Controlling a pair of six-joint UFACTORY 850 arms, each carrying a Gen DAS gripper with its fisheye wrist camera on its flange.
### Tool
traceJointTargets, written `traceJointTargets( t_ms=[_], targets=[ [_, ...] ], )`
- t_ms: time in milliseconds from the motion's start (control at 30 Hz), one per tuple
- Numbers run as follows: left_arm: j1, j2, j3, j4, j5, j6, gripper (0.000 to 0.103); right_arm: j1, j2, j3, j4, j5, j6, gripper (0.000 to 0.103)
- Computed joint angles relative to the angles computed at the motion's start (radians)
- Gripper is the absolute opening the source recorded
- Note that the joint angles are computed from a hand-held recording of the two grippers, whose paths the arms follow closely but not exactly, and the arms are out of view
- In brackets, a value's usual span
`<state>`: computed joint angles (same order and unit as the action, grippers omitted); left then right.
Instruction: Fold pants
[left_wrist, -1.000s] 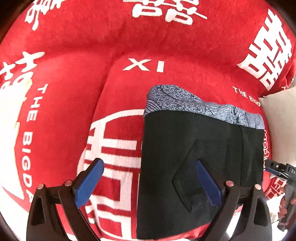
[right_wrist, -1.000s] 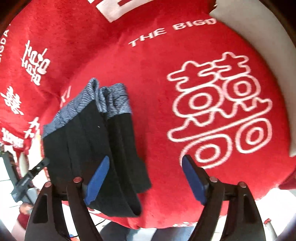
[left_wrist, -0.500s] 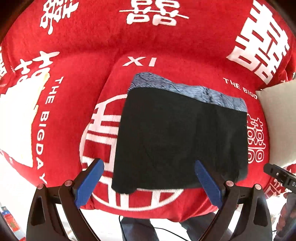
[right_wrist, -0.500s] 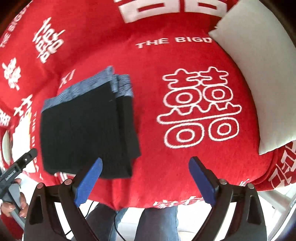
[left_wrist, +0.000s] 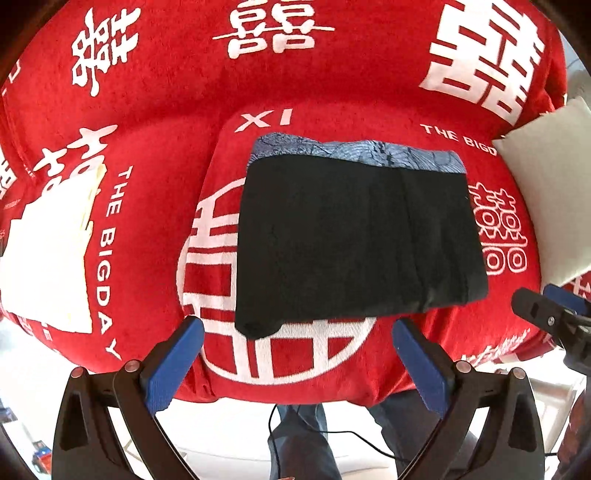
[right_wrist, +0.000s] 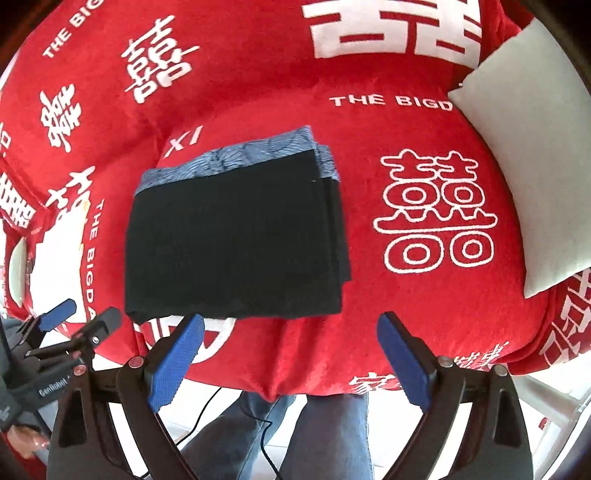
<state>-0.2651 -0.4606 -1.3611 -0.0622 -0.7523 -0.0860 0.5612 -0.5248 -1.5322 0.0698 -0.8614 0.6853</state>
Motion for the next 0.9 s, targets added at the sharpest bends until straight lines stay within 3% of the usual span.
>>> traceJointTargets(
  t_ms=[467,900],
  targets=[
    [0.018,0.073,0.056,0.030,-0.010,0.026,0.102,0.076,0.010,-0.046,-0.071,-0.052,0.132,0.100],
    [0.034,0.089,0.061,0.021,-0.015,0.056,0.102,0.097,-0.004,-0.087,-0.102,-0.092,0.168,0.100]
  ],
)
